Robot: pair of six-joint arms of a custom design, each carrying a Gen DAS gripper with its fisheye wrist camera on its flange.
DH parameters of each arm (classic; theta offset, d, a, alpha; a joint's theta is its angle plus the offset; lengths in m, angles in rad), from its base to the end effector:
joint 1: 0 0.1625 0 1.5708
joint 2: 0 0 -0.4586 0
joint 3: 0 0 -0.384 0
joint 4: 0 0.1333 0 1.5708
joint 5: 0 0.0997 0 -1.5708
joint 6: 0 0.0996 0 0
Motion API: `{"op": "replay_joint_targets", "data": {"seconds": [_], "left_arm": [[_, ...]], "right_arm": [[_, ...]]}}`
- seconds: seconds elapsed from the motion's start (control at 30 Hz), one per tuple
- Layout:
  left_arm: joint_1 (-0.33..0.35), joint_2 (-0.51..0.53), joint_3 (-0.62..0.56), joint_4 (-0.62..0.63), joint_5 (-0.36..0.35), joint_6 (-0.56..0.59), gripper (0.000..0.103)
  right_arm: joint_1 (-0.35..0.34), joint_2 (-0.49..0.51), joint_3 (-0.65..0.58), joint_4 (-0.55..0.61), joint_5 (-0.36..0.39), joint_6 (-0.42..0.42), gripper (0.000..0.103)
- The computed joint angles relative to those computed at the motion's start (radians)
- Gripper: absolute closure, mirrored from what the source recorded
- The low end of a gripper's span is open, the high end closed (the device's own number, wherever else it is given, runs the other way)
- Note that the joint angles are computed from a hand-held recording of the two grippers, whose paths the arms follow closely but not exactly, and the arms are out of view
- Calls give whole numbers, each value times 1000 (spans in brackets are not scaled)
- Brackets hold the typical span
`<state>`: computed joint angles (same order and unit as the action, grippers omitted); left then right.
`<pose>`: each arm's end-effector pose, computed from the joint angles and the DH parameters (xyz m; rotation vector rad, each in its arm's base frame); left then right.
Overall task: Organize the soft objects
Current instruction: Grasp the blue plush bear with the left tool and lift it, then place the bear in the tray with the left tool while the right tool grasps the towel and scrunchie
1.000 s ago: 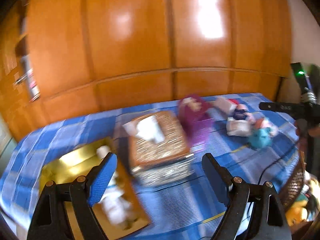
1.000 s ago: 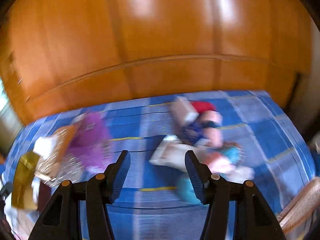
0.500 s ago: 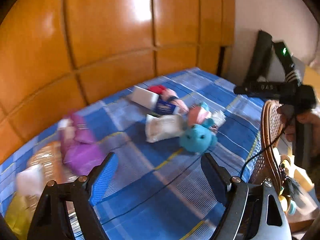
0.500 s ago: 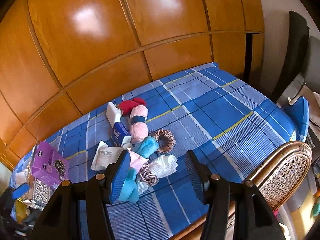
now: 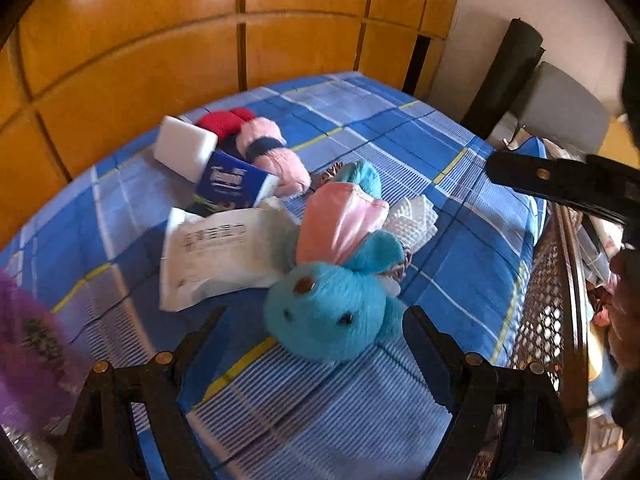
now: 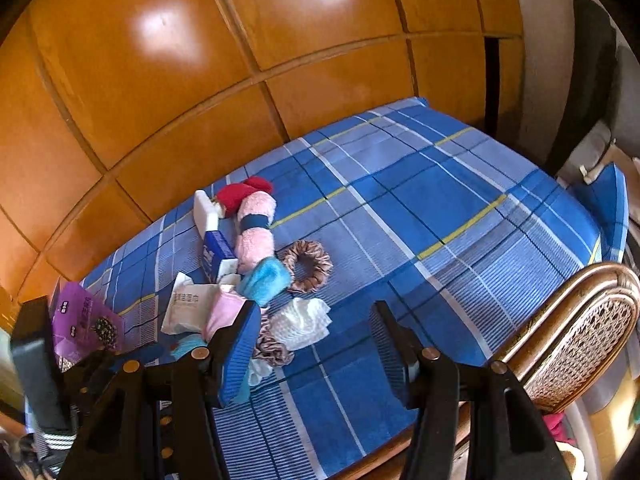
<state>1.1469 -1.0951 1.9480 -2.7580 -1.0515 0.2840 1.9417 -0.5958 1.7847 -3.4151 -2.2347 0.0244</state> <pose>-0.0741 -0.6085 0.2320 0.7938 2.4854 -0.4871 0.3025 -0.5793 0.0621 0.1393 -2.4590 0.9810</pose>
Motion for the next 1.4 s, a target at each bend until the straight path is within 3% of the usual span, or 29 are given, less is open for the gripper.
{"op": "replay_joint_targets", "data": {"seconds": [0.13, 0.17, 0.33, 0.47, 0.6, 0.67, 0.9, 1.03, 1.17, 1.27, 1.4], "left_arm": [[21, 61, -56, 46, 4, -20, 21], [38, 69, -78, 88, -28, -39, 36], [69, 16, -55, 70, -113, -85, 43], [78, -43, -16, 44, -119, -104, 43], [80, -78, 2, 26, -104, -124, 43], [73, -92, -3, 24, -86, -135, 43], [40, -95, -102, 23, -34, -179, 42], [37, -88, -200, 32, -1, -212, 42], [38, -84, -288, -16, 86, -185, 42], [51, -103, -314, -68, 172, -160, 42], [80, -167, -289, -127, 247, -151, 42]], "right_arm": [[-13, -7, -2, 35, 7, 22, 46], [-16, -9, -4, 47, 14, 28, 46], [-21, -6, -35, 147, 35, 69, 46], [-20, 15, -101, 324, 54, 123, 46], [-21, 51, -195, 544, 55, 228, 46], [-21, 73, -246, 643, 42, 302, 46], [-41, 132, -350, 808, 20, 481, 46], [-40, 143, -351, 774, -16, 489, 46], [-44, 155, -361, 769, -22, 480, 47], [-42, 163, -373, 761, -19, 457, 60], [-38, 172, -386, 770, -13, 431, 62]]}}
